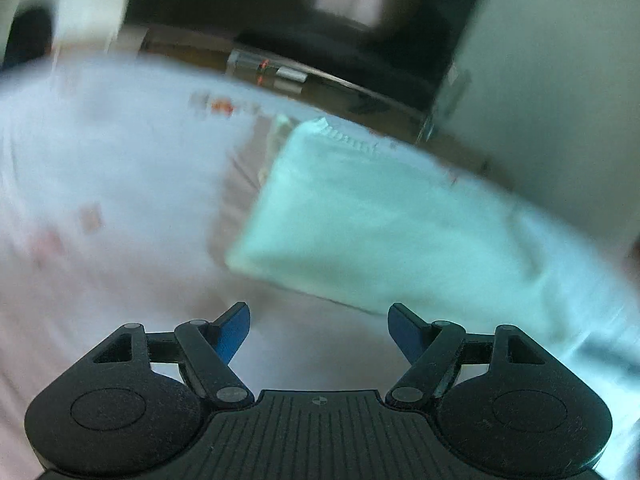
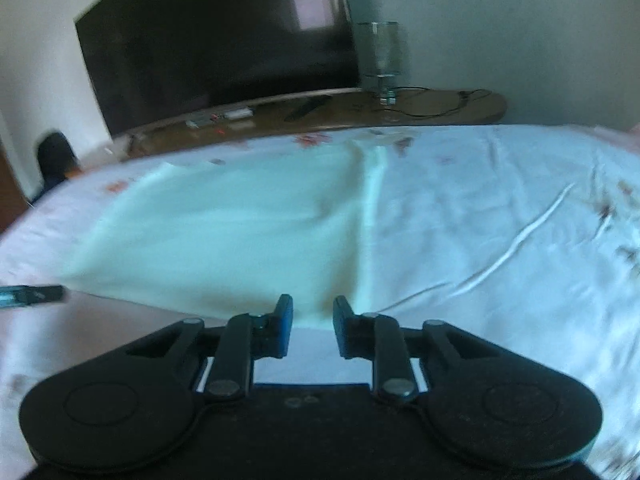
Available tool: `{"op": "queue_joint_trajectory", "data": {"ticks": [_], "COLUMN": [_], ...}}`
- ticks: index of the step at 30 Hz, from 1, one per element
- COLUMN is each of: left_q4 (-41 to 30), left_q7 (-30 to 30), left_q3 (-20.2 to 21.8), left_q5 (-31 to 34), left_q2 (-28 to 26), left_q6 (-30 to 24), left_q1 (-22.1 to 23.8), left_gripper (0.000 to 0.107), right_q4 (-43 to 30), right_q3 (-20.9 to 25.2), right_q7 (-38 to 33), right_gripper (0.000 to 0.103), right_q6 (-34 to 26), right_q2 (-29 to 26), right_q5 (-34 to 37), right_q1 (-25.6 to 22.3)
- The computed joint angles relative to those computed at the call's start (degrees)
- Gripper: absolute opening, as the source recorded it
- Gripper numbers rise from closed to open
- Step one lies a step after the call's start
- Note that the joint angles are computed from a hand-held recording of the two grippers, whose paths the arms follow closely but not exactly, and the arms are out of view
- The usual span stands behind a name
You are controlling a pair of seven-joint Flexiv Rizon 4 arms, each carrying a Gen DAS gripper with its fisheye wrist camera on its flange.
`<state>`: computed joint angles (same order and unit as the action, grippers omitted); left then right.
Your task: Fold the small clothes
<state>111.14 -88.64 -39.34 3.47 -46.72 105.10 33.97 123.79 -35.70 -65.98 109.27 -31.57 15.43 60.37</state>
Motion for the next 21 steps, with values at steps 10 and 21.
{"op": "queue_joint_trajectory", "data": {"ticks": [10,21], "left_q4": [-0.2,-13.0], "left_q7": [-20.6,-27.2], "left_q3": [-11.9,-11.5], "left_q5": [0.2,6.8], "left_q2": [-18.3,-24.0], "left_q6": [15.3,11.6], "left_q1": [6.2,2.7], "left_gripper": [0.031,0.031], "right_q4": [-4.7,-11.9], "right_q3": [11.3,20.0], "right_q7": [2.5,7.7], "right_gripper": [0.014,0.017], "right_q6": [0.9,-1.6], "right_q2": [2.4,-1.1], "right_q5": [-0.1,-6.6], "right_q1": [-7.5,-19.0]}}
